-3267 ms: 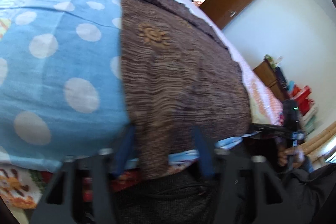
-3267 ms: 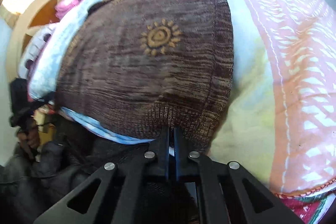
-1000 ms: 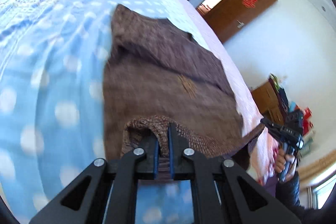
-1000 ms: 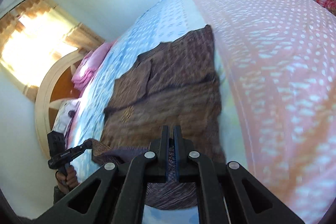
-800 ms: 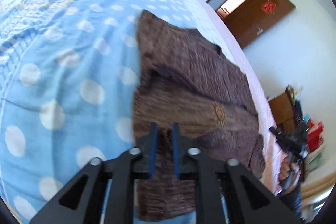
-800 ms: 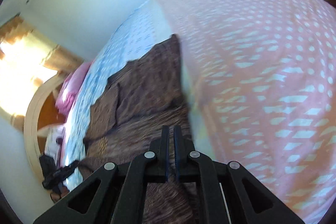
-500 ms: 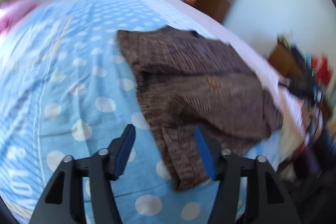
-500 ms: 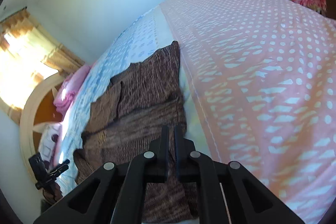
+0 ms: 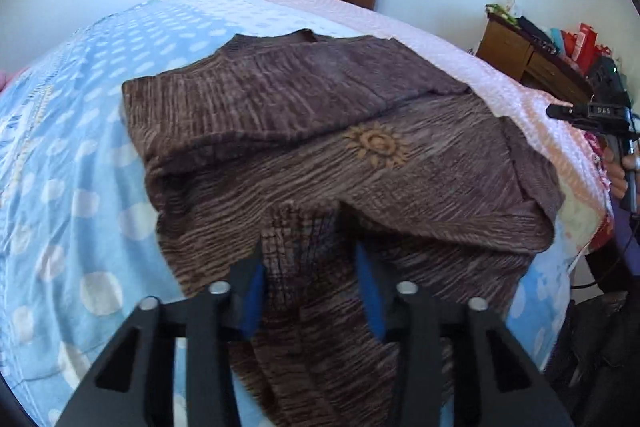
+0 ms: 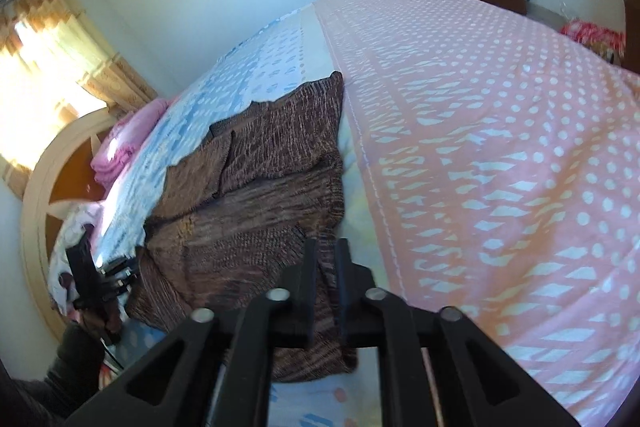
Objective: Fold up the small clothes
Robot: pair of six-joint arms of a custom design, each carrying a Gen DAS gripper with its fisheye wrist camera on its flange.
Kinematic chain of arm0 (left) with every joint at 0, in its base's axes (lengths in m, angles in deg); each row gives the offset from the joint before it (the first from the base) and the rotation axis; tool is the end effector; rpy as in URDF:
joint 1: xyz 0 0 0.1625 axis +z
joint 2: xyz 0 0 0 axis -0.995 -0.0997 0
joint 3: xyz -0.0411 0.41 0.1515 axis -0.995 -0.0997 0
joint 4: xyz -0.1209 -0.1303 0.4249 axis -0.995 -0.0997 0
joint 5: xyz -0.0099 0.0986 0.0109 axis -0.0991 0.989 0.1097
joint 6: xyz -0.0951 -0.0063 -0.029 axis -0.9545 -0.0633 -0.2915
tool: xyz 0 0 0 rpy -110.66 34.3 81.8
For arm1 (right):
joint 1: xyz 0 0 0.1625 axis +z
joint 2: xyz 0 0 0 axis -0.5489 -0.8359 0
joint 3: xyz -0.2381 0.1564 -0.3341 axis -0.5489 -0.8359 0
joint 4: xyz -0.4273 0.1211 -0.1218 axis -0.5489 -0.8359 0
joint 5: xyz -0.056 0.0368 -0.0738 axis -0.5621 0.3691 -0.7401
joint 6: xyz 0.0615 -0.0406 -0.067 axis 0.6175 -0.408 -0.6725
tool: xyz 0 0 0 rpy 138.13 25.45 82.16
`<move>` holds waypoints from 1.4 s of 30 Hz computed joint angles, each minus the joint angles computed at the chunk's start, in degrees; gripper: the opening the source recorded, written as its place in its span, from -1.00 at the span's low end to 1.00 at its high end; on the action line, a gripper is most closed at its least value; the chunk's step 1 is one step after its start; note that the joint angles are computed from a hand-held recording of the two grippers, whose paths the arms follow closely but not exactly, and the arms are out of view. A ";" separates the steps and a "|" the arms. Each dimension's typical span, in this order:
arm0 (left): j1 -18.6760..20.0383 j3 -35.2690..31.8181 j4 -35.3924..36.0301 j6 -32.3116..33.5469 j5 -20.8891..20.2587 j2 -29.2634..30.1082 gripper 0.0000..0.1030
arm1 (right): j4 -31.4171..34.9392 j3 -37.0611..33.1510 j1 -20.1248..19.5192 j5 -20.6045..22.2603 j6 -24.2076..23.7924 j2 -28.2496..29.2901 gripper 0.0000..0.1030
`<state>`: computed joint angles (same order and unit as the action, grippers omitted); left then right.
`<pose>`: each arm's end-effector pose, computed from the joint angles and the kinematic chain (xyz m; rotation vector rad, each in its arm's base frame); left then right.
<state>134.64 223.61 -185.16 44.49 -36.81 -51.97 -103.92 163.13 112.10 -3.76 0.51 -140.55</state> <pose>-0.1288 -0.4566 0.1352 0.6756 2.4969 -0.7257 0.0323 -0.4904 0.2987 0.5409 -2.7096 0.7332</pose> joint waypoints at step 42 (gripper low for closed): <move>5.64 -1.15 -8.80 -11.71 -10.87 2.16 -0.70 | -12.04 2.83 5.69 -8.86 -18.30 6.59 -0.06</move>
<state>140.28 222.46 -193.96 32.79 -47.68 -49.80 -115.95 165.96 117.79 -12.62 -17.78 -133.96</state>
